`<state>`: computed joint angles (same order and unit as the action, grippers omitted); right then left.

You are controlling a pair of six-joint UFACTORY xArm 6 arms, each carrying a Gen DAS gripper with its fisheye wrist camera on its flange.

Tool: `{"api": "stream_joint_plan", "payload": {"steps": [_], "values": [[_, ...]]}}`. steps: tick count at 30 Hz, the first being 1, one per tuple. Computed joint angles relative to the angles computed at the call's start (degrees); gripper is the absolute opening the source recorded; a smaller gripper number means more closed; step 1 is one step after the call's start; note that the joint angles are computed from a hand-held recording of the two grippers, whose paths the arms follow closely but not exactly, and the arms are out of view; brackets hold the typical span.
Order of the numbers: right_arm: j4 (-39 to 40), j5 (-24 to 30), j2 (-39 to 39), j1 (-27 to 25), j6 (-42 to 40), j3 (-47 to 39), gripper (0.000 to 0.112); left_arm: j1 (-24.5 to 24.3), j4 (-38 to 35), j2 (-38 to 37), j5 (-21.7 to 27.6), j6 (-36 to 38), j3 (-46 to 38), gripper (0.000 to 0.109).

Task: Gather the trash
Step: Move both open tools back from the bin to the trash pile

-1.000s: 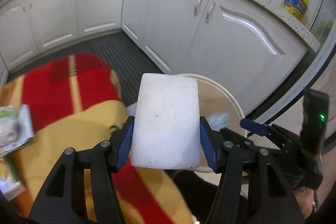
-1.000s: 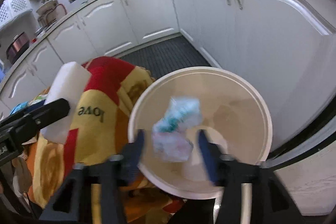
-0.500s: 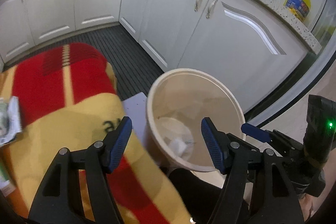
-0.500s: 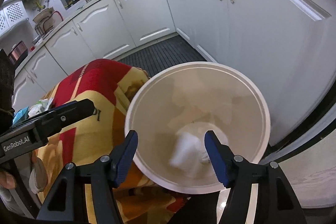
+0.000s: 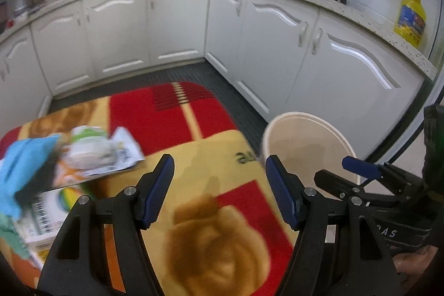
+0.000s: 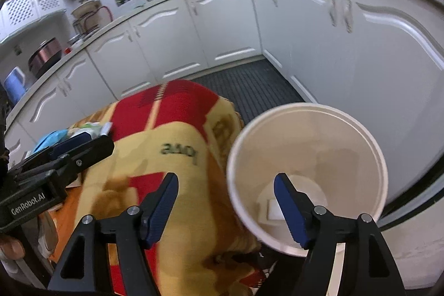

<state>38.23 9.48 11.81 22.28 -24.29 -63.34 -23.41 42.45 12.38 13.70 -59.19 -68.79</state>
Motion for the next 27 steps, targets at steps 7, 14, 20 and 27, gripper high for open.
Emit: {"api": "stream_joint_plan", "payload": {"steps": [7,14,20,27], "values": [[-2.3,0.3,0.5,4.1,2.0,-2.4,0.070,3.2,9.2,-8.9,0.8,-8.7,9.0,0.068],[-5.4,1.6,2.3,8.5,4.0,-6.8,0.074,8.0,14.2,-19.8,1.3,-13.3,18.8,0.068],[-8.7,3.4,5.5,12.5,6.5,-11.9,0.074,15.2,13.1,-31.0,0.6,-12.2,28.8,0.068],[-11.4,7.6,10.6,16.8,9.2,-20.3,0.077,25.6,2.6,-42.7,-2.6,-1.6,41.2,0.074]]}}
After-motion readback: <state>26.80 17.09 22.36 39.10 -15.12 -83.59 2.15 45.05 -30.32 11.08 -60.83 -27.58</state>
